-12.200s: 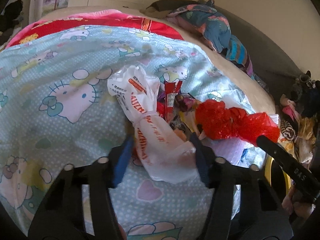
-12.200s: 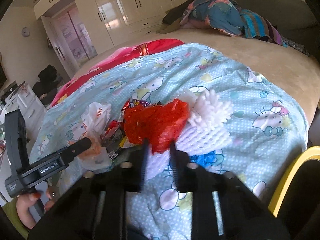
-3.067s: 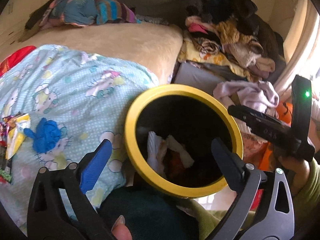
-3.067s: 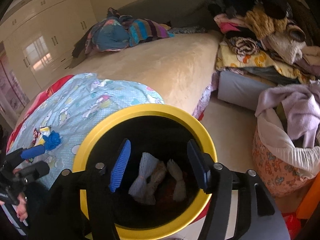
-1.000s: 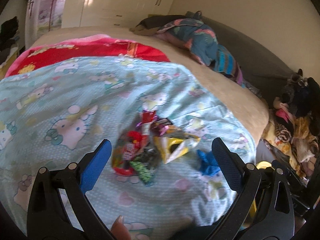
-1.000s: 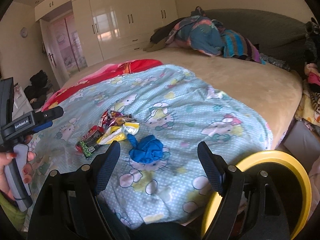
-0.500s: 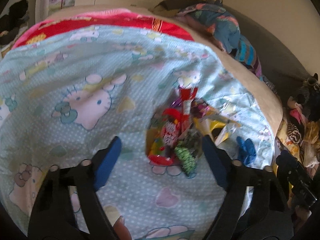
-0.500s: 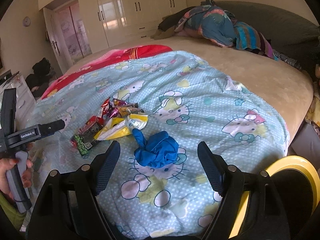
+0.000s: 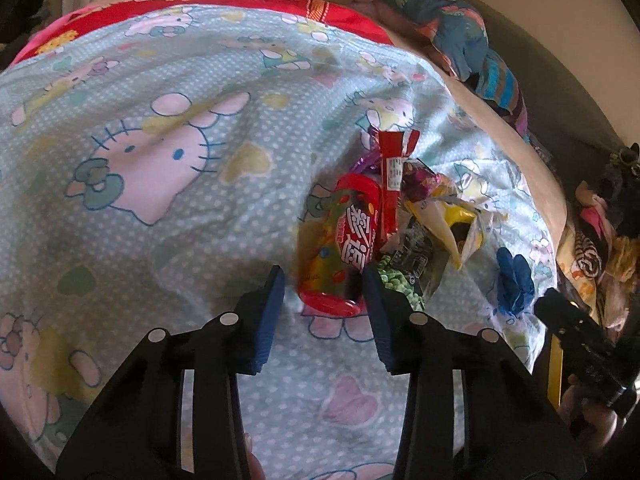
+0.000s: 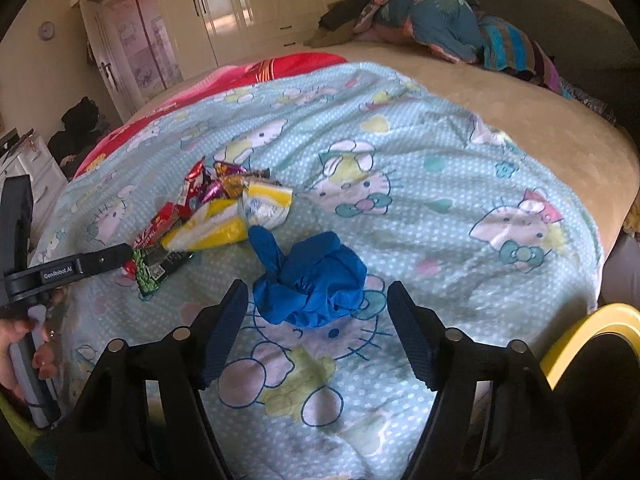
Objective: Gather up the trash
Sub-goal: 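Grasp the red candy tube with the left tool while the right tool grasps the blue glove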
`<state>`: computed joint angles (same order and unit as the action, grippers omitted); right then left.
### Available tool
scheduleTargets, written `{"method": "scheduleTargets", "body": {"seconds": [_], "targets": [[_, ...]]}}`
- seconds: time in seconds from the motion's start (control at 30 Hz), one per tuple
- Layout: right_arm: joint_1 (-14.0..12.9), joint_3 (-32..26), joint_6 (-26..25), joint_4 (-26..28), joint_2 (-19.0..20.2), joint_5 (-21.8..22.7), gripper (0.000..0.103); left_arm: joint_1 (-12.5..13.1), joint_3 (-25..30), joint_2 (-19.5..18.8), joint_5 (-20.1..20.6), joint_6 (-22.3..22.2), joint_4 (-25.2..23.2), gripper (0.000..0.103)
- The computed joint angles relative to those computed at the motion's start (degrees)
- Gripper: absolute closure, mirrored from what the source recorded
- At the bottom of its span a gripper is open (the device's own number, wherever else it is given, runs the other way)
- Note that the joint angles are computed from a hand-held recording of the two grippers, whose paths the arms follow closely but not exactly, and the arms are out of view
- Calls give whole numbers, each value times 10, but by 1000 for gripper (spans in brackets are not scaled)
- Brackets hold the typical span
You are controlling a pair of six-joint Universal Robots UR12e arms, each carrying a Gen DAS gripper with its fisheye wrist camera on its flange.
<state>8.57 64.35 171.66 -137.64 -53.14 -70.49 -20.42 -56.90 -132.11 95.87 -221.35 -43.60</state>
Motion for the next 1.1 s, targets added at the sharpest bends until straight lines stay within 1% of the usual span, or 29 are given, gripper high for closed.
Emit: {"method": "scheduleTargets", "body": {"seconds": [0.17,0.3,0.47,0.53,0.57,0.63,0.73,0.9,0.97,1.1], "targets": [[0,-9,6,19,8,9,38,0,12,-9,-14,4,-10,69],[0,-21,6,39,17,16,44,1,17,-14,-21,3,-14,69],[0,-29,16,59,24,28,55,7,4,-10,-47,-14,6,70],[-1,-28,17,61,23,34,65,8,1,-10,-51,-19,13,71],[-1,-26,13,62,22,38,68,8,0,-10,-52,-19,15,72],[-1,-22,4,59,20,41,77,9,-6,-8,-55,-21,24,74],[-1,-13,0,49,14,44,84,11,-12,-6,-65,-27,35,75],[-2,7,1,25,0,55,87,12,-23,0,-74,-29,44,76],[-3,22,4,7,-9,59,87,12,-32,4,-76,-34,55,76],[-5,40,-6,-8,-22,61,89,11,-44,12,-74,-40,68,76]]}}
